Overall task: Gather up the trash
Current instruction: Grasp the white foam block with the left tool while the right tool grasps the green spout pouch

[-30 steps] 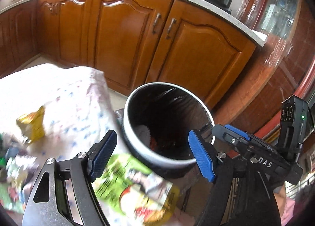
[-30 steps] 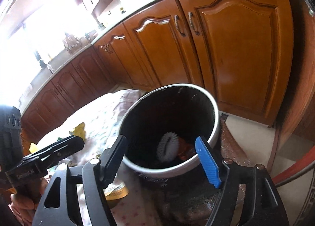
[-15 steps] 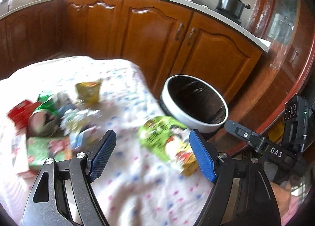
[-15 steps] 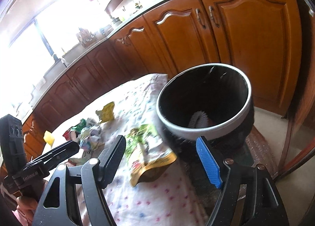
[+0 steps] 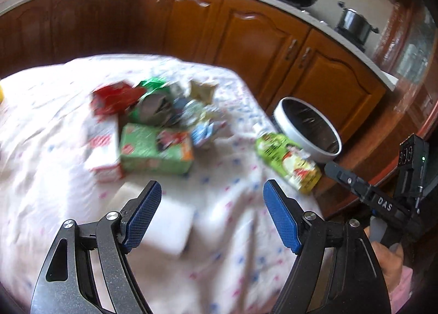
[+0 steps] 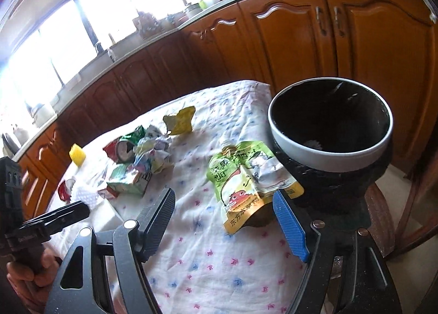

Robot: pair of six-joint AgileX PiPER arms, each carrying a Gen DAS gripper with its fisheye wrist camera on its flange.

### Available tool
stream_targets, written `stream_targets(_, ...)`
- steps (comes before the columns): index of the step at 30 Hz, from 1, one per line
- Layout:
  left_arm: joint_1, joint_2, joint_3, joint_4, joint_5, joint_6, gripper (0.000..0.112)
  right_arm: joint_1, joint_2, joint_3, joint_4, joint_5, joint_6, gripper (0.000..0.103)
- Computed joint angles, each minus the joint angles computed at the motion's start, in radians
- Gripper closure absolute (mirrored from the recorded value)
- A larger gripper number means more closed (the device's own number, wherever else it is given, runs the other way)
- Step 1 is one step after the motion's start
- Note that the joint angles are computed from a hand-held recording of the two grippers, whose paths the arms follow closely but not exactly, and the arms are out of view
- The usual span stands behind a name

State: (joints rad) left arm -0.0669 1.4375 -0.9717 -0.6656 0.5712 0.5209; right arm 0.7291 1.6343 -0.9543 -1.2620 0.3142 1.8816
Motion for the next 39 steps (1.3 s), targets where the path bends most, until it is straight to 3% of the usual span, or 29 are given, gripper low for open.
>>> stream_targets(6,0.059,-0.036,0.058,0.116,0.049,-0.127,0.026,-0.020,0.028,-0.023,0.029,-0.016,-0.060,0.027)
stream_targets(14,0.057,0.118,-0.018,0.175,0.045,-0.255,0.025,-0.056,0.068,-0.047,0.075,-0.058,-0.145,0.027)
stream_targets(20,-0.040,0.170,-0.074,0.345,-0.051,-0.430,0.024,-0.086,0.133,-0.114,0.305,-0.056,-0.439,0.029)
stream_targets(24,-0.104,0.168,-0.056,0.511,-0.124,-0.535,0.025,-0.113,0.184,-0.172,0.530,-0.046,-0.709,0.054)
stream_targets(26,-0.111,0.164,-0.045,0.551,-0.146,-0.553,0.033,-0.116,0.199,-0.188,0.548,-0.042,-0.749,0.056)
stream_targets(27,-0.113,0.162,-0.041,0.581,-0.153,-0.572,0.040,-0.109,0.204,-0.199,0.531,-0.026,-0.748,0.067)
stream_targets(28,-0.108,0.158,-0.035,0.590,-0.160,-0.571,0.043,-0.096,0.212,-0.215,0.491,0.009,-0.723,0.086)
stream_targets(29,-0.104,0.154,-0.030,0.589,-0.165,-0.566,0.052,-0.093,0.215,-0.219,0.477,0.018,-0.715,0.089)
stream_targets(34,-0.045,0.111,0.012,0.434,-0.185,-0.373,0.077,-0.112,0.185,-0.182,0.496,-0.041,-0.706,0.096)
stream_targets(39,0.008,0.034,0.052,0.177,-0.145,-0.095,0.092,-0.087,0.112,-0.103,0.316,-0.077,-0.472,0.097)
